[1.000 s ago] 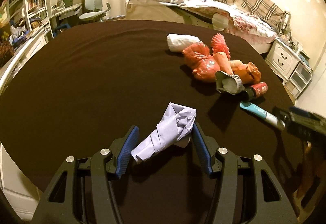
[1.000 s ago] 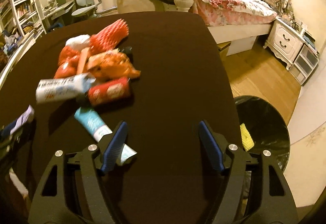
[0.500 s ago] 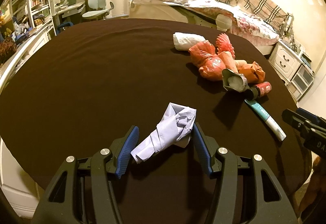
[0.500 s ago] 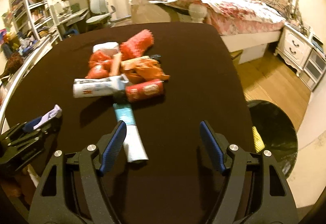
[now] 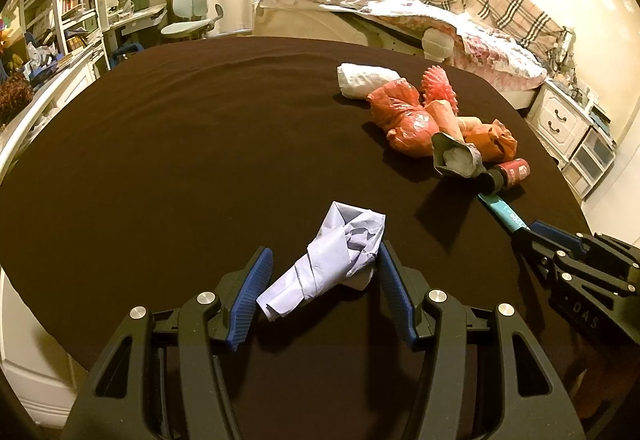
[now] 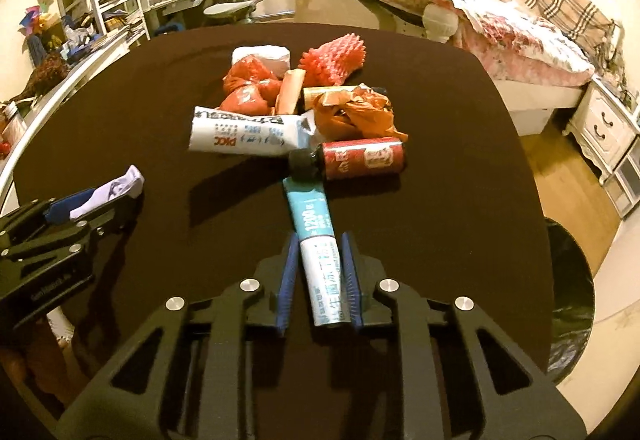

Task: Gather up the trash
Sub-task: 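Grasp the teal toothpaste tube with the right tool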

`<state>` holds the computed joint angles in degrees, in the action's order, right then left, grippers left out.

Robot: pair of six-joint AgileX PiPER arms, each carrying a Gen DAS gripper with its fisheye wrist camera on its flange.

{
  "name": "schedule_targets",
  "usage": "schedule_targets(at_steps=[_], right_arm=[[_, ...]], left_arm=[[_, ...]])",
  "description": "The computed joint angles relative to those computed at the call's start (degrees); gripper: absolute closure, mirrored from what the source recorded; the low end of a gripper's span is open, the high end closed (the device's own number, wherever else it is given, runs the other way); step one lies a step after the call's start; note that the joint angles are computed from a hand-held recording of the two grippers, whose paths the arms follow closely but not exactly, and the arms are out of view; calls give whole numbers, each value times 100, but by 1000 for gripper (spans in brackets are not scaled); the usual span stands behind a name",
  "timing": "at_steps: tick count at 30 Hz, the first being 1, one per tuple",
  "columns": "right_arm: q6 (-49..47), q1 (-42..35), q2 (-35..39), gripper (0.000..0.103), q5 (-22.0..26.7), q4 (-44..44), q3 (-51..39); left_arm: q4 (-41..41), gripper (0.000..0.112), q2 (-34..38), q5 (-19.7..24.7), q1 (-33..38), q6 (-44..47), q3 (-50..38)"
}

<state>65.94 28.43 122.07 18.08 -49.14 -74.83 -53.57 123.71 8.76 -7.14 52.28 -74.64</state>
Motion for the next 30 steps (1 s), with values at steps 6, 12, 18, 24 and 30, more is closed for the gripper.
schedule_targets(at_steps=[6,12,18,24,30], right_arm=[[489,55,-147,84,-103,-401,290],[1370,51,-444,86,-230,-1102,795],[2210,-68,-644,87,-328,-1806,1140],[3271,-202,-940,87,-330,-2759,1498],[4473,-486,-1338,87,-249,-3809,1974]], left_arm=[[-286,57,-81,22,-83,289,123],[-767,56,-171,43,-182,741,269],[-1325,57,-250,11,-340,1362,395],[-1632,57,-345,-7,-551,1661,410],[-2041,57,-382,-2,-893,2039,331]])
